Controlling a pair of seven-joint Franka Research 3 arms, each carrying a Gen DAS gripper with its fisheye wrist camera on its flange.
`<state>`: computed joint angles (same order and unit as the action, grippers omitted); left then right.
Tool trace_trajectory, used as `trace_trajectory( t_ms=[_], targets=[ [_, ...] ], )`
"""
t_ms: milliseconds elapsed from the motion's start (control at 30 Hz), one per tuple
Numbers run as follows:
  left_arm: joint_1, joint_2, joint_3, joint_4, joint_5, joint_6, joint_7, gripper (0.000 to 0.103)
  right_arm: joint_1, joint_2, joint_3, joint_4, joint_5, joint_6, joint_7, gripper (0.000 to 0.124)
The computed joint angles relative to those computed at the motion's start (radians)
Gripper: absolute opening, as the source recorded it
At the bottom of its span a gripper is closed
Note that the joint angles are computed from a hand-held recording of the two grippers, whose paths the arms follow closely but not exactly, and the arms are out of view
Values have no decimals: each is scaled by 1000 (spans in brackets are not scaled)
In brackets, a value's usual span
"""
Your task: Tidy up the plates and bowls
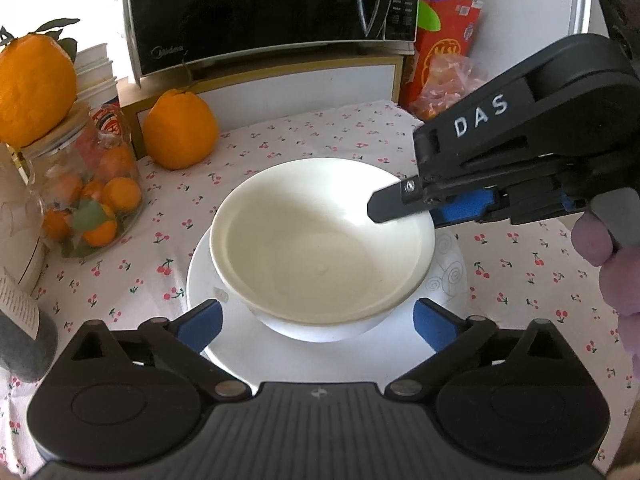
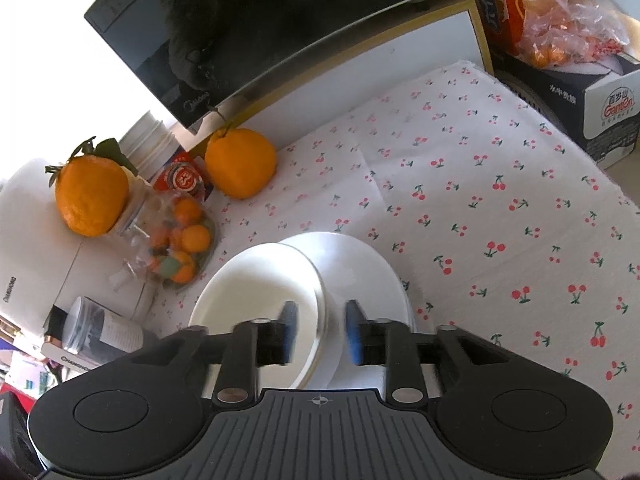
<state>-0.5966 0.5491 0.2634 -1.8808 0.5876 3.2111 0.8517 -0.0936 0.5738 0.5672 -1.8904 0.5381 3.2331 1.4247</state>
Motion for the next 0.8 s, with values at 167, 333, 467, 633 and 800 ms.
trace_trajectory(
  t_ms=[167,333,467,633,800],
  targets=[
    [-5,-20,2,-21,-9,7,-9,103,-55,-11,52,-31,-13,35,2,43],
    [-89,-55,88,-68,-8,17,-45,103,-145,-32,130,-98,-71,91,32,53],
    [-204,-88,203,-119,6,8,-116,103,-221,-65,185,-173,-116,136,85,59],
    [-361,-138,352,-182,83,-37,-272,103,-280,-146,207,-270,-189,119,131,60],
    [-436,-203,408,-216,155,-152,-416,103,-294,-245,193,-352,-252,90,173,66]
  ],
)
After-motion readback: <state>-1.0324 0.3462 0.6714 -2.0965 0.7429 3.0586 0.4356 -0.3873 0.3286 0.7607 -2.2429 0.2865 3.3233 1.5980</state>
